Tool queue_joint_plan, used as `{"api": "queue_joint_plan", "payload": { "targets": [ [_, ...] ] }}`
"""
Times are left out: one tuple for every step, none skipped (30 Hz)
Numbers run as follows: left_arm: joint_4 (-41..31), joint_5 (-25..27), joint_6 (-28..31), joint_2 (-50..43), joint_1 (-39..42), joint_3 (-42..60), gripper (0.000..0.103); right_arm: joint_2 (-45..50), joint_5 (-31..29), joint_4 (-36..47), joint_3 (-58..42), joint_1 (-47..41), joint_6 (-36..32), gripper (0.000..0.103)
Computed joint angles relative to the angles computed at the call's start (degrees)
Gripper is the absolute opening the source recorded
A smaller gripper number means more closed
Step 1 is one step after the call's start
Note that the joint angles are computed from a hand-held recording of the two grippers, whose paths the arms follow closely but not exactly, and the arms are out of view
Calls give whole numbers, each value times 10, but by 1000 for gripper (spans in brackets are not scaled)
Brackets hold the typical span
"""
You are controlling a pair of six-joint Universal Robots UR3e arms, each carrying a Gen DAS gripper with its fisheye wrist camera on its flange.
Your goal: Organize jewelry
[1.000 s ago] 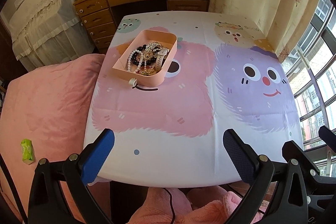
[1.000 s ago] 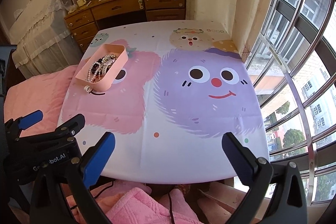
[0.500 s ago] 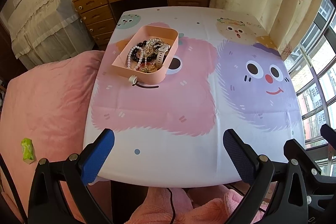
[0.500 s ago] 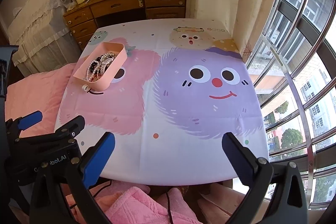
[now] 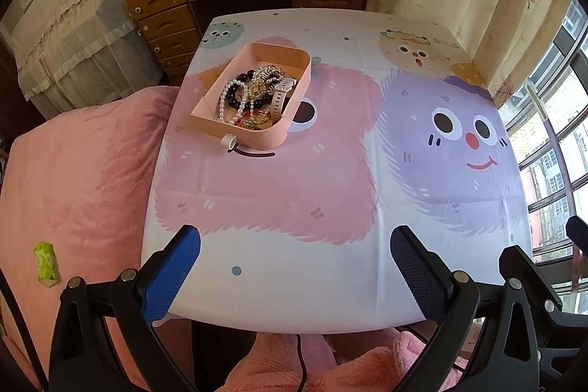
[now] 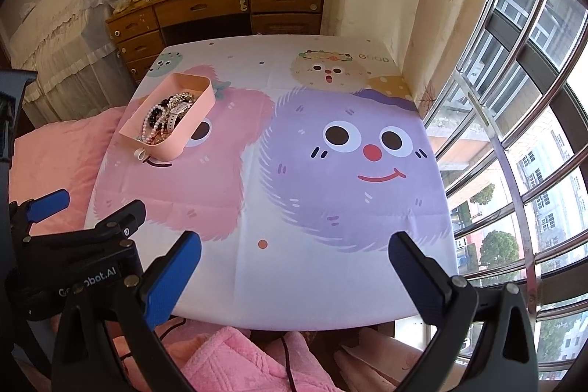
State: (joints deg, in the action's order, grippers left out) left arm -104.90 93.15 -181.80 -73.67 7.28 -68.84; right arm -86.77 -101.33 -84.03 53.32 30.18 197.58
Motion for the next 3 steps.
{"api": "queue_joint_plan", "payload": {
  "targets": [
    [0, -1, 0, -2, 2, -1, 102, 3, 0, 1, -3, 1, -1, 102],
    [0, -2, 2, -2, 5, -2, 102, 7, -1, 3, -7, 2, -3, 102],
    [1, -2, 3, -4, 7, -3, 102, 12, -1, 4, -11, 3, -4, 102]
  ]
}}
